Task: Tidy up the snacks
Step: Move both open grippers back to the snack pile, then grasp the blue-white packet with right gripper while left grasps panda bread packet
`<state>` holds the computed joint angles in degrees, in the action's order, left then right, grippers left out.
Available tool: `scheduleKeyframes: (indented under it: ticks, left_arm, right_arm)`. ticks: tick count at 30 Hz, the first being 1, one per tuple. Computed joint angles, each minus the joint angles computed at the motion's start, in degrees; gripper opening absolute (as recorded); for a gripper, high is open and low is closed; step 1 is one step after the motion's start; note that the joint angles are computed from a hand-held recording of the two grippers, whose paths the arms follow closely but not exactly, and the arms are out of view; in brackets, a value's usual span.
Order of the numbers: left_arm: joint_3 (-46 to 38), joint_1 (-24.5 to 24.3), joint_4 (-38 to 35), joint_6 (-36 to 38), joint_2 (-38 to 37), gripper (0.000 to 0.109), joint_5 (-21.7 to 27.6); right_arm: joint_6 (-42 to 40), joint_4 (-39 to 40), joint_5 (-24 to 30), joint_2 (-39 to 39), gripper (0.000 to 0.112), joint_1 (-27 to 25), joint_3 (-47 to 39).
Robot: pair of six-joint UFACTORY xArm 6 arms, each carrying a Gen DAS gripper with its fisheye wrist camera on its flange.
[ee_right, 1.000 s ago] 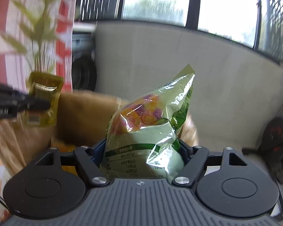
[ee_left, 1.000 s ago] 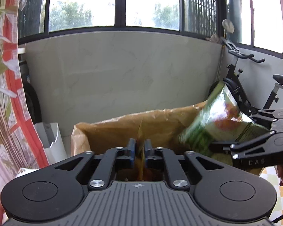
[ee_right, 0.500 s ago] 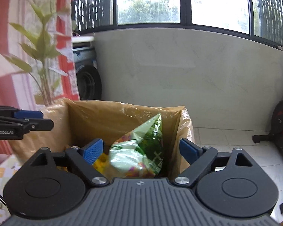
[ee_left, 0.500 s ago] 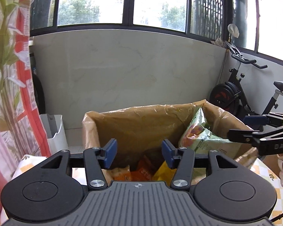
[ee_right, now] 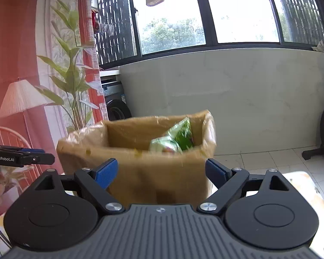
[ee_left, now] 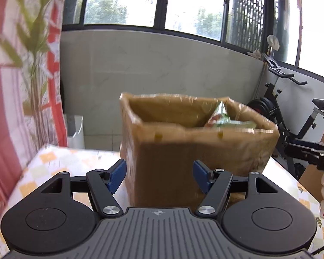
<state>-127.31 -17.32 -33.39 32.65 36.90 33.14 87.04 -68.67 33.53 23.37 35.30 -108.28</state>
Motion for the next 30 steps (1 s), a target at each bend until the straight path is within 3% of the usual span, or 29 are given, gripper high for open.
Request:
scheduleKeyframes:
  ticks: [5,10,23,30]
  left_arm:
    - [10.63,-0.22,-1.56,0.18,-4.58,0.072,-2.16]
    - [16.19,-0.75,-0.26,0.65,-6.43,0.072,-3.45]
    - [17.41,-0.89,3.64,-4.11,-3.96,0.072,-4.04]
    - [16.91,-0.83,6.69,-6.50,-3.17,0.072,-2.65]
  right_arm:
    - [3.55,0.38,1.16,-2.98,0.089,1.18,7.68]
    - [1.29,5.59,1.25,-2.80,0.088,1.18,11.99]
    - [-6.98,17.70,-2.87,1.57,0.079,-0.80,13.59]
    - [-4.84,14.09,-4.07,1.41,0.071,-0.48,14.74]
